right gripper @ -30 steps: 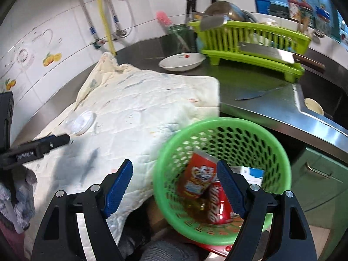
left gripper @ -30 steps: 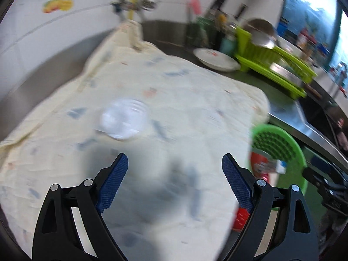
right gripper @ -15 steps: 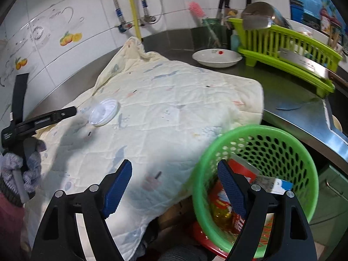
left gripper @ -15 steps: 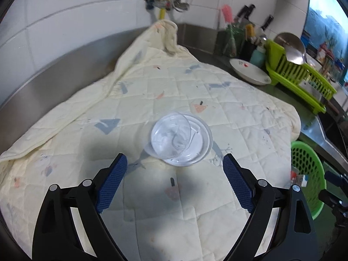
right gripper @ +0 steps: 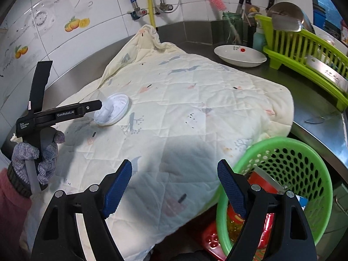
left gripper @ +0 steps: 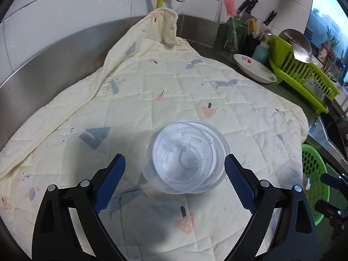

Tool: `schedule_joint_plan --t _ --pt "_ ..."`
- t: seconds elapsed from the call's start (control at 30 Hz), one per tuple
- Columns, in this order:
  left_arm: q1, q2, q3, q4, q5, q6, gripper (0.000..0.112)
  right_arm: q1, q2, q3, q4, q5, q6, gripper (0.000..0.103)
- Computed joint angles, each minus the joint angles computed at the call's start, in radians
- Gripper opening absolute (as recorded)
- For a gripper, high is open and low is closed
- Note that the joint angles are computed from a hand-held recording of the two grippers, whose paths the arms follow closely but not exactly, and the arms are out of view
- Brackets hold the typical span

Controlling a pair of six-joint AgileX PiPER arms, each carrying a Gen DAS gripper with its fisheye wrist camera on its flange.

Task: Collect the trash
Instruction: 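Grasp the clear plastic cup with the left gripper while the right grasps the white lid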

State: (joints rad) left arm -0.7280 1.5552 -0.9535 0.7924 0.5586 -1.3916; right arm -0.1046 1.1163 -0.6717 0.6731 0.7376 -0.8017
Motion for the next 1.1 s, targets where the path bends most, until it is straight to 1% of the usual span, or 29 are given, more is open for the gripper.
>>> schedule_joint_plan --t 0.07,0.1,0.2,0.23,0.27,0.3,0.37,0.47,0.63,0.7,0.77,0.93,0.97,1.0,1.03,1.1 --pt "0.012 0.003 0.006 -0.003 -0.033 0.01 0.089 0.03 0.019 -0.006 -0.006 -0.021 0.018 0.078" --pt "0.013 0.009 0.003 0.001 -0.031 0.01 0.087 0.04 0.025 -0.007 -0.008 -0.028 0.024 0.078" --pt "0.026 0.022 0.004 -0.003 -0.044 0.013 0.075 0.075 0.047 -0.015 -0.018 -0.051 0.048 0.078" --pt "0.03 0.024 0.007 0.0 -0.047 0.009 0.065 0.087 0.052 -0.017 -0.024 -0.059 0.057 0.078" --pt "0.037 0.02 0.016 0.005 -0.061 0.002 0.063 0.099 0.057 -0.019 -0.031 -0.068 0.066 0.078" --pt "0.04 0.014 0.026 0.018 -0.072 -0.019 0.063 0.108 0.061 -0.022 -0.036 -0.072 0.075 0.078" --pt "0.037 0.002 0.039 0.05 -0.07 -0.056 0.062 0.125 0.071 -0.026 -0.044 -0.083 0.089 0.078" --pt "0.016 -0.029 0.056 0.095 -0.047 -0.098 0.062 0.153 0.086 -0.035 -0.058 -0.098 0.112 0.078" --pt "-0.01 -0.126 0.088 0.129 -0.001 -0.137 0.062 0.22 0.118 -0.056 -0.083 -0.135 0.153 0.078" --pt "-0.01 -0.173 0.107 0.126 0.003 -0.136 0.062 0.253 0.14 -0.071 -0.091 -0.149 0.169 0.078" --pt "-0.025 -0.198 0.108 0.13 0.049 -0.137 0.061 0.304 0.167 -0.089 -0.118 -0.177 0.205 0.078" --pt "-0.022 -0.269 0.133 0.123 0.099 -0.133 0.061 0.407 0.243 -0.15 -0.147 -0.214 0.247 0.078" --pt "-0.021 -0.288 0.144 0.128 0.105 -0.141 0.061 0.424 0.261 -0.164 -0.151 -0.218 0.253 0.079" --pt "-0.018 -0.305 0.153 0.126 0.108 -0.14 0.061 0.445 0.276 -0.175 -0.163 -0.231 0.267 0.087" --pt "-0.015 -0.319 0.162 0.125 0.109 -0.14 0.061 0.476 0.292 -0.187 -0.193 -0.256 0.296 0.088" --pt "-0.008 -0.345 0.181 0.125 0.113 -0.139 0.061 0.505 0.322 -0.21 -0.201 -0.262 0.294 0.088"
